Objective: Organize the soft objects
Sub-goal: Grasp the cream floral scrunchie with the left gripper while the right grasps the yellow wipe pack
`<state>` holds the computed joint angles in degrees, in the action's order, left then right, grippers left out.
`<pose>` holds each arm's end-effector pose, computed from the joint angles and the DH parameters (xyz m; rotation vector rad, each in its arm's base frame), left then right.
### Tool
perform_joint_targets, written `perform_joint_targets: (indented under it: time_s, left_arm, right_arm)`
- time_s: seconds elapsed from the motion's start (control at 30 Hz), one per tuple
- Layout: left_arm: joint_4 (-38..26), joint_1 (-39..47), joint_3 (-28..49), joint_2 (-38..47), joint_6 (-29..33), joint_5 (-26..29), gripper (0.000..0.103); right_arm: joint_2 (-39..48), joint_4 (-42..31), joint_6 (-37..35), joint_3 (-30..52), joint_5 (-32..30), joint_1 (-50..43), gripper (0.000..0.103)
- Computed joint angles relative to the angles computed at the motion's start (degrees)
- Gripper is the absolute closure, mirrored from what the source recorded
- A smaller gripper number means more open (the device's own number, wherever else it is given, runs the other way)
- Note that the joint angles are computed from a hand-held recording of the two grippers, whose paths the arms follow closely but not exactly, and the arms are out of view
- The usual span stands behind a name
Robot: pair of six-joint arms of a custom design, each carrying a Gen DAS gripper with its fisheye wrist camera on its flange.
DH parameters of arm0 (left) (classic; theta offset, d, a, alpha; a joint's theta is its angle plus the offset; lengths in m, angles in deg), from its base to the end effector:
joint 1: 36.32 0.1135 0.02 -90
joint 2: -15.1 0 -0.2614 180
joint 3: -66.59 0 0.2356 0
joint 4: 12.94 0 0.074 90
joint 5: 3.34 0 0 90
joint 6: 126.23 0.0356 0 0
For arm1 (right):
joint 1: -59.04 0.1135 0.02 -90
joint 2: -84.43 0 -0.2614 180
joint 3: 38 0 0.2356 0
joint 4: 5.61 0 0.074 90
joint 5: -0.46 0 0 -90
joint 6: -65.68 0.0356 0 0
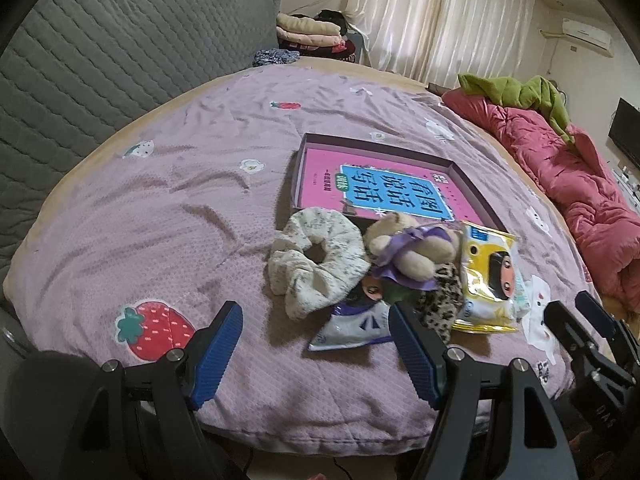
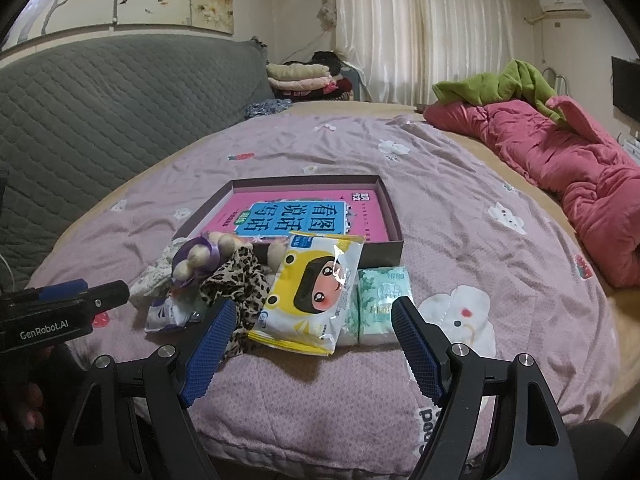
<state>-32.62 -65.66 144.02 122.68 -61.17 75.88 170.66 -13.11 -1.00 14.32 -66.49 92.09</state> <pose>0.3284 -0.1769 0.1611 0.0095 2.4299 -0.2012 0.2410 0.1402 0.1723 0.0153 2.2261 0.0742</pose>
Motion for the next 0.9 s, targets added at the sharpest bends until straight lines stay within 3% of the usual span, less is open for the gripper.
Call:
perform_joint_targets:
  time_s: [0.57,0.73,0.9]
  left_arm:
    - [-6.0,6.3,15.7,15.6,4.8,8.3,0.028]
    - [-8.6,8.7,21.4,19.7,3.8,12.5,0.028]
    - [-10.6,10.0,26.8,23.6,4.0,14.6,0.028]
  right_arm:
    - [8.2,1.3,-2.5,4.9,-10.1,-9.0,0.022]
    - [12.7,0.2,-3.9,9.4,-15.2,-11.6,0.022]
    - [18.5,-2.7,-6.1,15.9,-16.0,-12.9,0.022]
